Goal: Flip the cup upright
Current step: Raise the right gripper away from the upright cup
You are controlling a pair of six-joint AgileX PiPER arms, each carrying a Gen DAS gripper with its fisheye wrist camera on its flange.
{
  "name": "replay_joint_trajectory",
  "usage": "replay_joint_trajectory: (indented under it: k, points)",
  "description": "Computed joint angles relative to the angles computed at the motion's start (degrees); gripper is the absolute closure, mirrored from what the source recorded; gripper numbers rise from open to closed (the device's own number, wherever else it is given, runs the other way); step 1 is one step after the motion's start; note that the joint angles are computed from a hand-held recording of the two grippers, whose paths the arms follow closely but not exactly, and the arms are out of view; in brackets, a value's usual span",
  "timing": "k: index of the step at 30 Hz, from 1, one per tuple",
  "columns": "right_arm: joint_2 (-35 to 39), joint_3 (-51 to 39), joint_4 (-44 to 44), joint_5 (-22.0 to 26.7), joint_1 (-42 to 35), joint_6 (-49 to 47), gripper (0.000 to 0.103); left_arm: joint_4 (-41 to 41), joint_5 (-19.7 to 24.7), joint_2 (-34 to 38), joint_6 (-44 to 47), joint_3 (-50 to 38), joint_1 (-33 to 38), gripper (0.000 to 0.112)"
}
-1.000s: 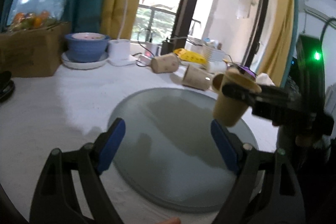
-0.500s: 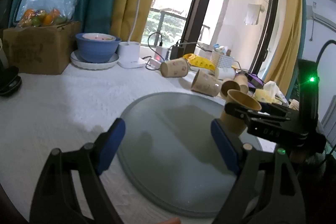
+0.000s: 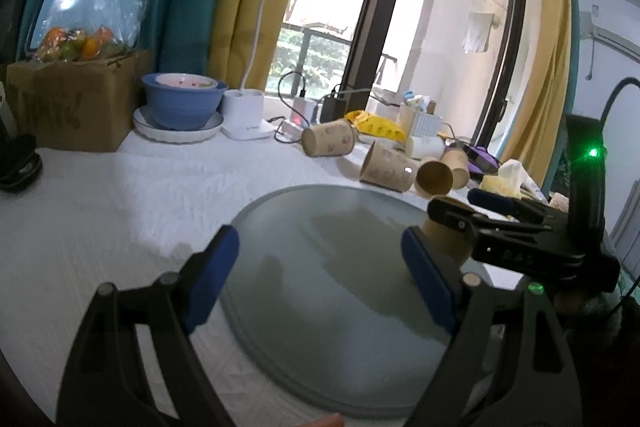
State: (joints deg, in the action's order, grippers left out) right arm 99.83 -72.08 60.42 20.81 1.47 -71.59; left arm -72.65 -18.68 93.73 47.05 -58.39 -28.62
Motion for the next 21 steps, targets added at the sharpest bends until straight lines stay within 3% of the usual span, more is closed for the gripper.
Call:
replay_joint_trajectory:
  k: [10,17,21]
  points:
    - [-4.9,2.4,2.3,1.7,-2.1,-1.4,0.02,-2.7,-2.0,-1.8,4.2,-1.0,-2.0,0.028]
    - [-9.4,4.3,2.7,4.0,-4.8,-1.1,0.02,-8.7,-6.6,-3.8,11.3,-2.1,-5.5,0.027]
    - [-12.6,5.8,3.0,5.4,-6.4,-1.1,0.02,-12.4,-8.7,-4.7,15.4,-3.3,-7.1,0.015]
